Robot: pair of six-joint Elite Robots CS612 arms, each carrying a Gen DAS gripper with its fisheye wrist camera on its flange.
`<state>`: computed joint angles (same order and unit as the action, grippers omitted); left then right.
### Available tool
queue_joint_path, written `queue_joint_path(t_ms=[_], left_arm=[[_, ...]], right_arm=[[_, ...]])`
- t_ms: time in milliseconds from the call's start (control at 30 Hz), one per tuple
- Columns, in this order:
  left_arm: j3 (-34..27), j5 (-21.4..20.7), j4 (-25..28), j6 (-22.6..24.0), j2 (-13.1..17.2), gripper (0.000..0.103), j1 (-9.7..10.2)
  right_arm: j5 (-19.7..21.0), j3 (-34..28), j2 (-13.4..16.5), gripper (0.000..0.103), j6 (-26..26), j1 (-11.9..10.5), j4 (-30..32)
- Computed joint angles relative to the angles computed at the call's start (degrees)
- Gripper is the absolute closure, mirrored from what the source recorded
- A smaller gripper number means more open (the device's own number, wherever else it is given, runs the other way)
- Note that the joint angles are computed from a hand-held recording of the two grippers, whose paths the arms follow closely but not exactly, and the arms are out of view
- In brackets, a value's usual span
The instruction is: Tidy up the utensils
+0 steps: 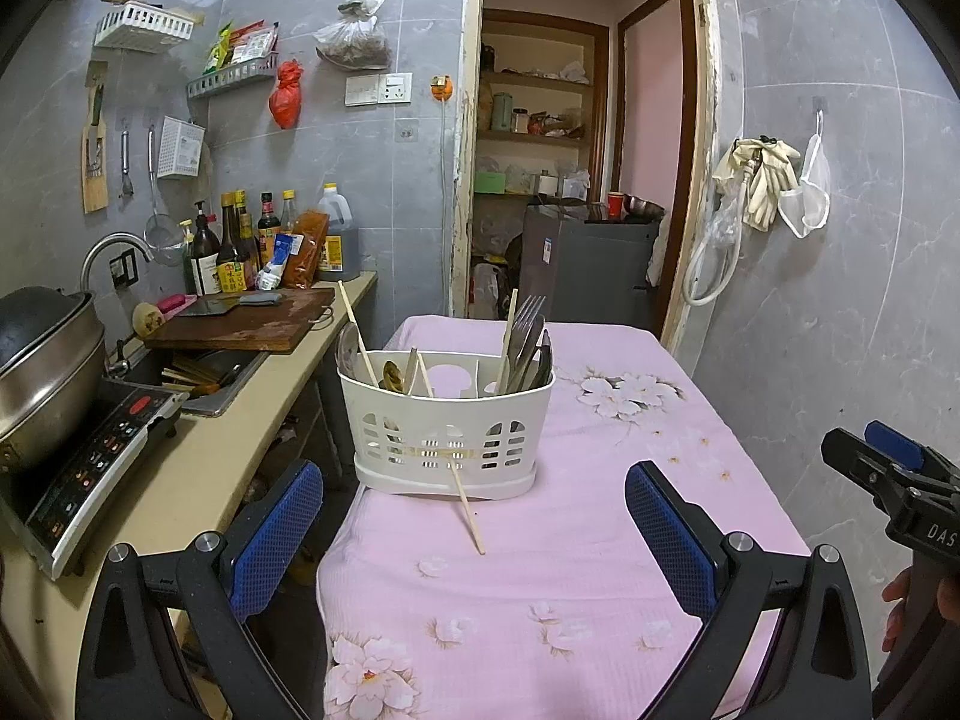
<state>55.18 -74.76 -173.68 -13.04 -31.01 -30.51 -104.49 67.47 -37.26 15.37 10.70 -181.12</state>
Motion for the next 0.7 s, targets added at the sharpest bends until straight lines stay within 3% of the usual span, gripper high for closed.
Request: queue_joint_path(t_ms=[700], left_arm=[[-1.92, 0.19, 2.67, 0.24, 0.81, 0.001, 0.14]], right_arm=[[0.50, -0.56, 0.67, 0.002, 0.64, 0.40, 0.97]])
